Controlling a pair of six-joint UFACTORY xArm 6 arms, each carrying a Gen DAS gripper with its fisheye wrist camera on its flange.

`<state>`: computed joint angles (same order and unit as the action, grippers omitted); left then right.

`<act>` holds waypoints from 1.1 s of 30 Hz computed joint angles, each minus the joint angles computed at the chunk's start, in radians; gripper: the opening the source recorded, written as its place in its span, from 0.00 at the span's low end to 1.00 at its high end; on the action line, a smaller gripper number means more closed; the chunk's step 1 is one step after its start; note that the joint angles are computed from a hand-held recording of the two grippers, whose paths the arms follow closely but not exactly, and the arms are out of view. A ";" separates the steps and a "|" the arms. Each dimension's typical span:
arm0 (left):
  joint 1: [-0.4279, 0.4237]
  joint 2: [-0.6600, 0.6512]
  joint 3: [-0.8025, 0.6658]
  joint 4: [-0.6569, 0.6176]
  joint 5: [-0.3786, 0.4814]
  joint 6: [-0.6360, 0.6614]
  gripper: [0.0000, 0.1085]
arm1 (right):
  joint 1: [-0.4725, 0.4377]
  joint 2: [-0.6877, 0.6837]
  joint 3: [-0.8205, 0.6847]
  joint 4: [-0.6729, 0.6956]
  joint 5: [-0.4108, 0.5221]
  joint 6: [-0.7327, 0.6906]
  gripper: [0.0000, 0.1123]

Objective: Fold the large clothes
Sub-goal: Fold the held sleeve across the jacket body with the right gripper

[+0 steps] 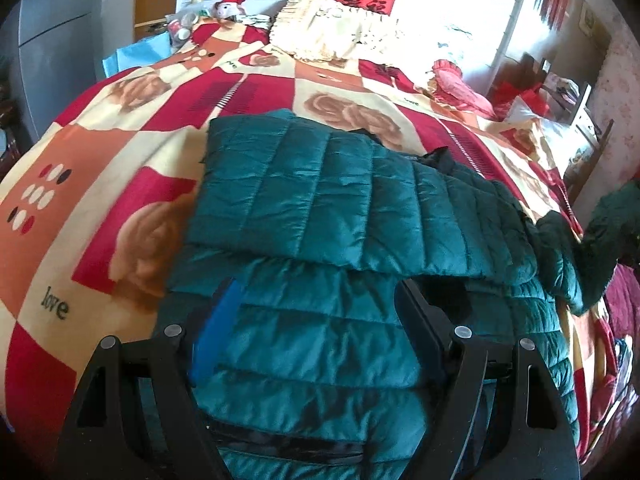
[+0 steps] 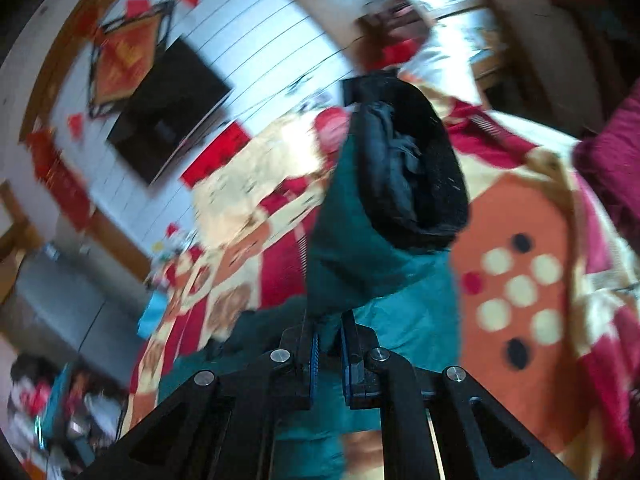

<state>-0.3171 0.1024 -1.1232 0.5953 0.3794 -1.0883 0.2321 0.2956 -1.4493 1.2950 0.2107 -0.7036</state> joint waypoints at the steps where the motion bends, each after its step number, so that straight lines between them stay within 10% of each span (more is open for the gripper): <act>1: 0.004 -0.003 0.004 0.000 -0.001 0.000 0.73 | 0.018 0.010 -0.012 -0.028 0.014 0.020 0.07; 22: 0.068 -0.046 0.093 -0.162 -0.130 0.055 0.73 | 0.264 0.573 -0.651 -0.799 0.361 0.590 0.10; 26: 0.047 -0.016 0.057 -0.258 -0.161 0.139 0.73 | 0.254 0.514 -0.590 -0.648 0.375 0.425 0.59; 33: -0.013 0.103 -0.100 -0.460 -0.137 0.311 0.73 | 0.238 0.308 -0.338 -0.689 0.256 0.424 0.62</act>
<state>-0.3301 0.2051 -1.2236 0.1355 0.2420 -0.7770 0.4697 0.6037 -1.7870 0.6063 0.4670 -0.2798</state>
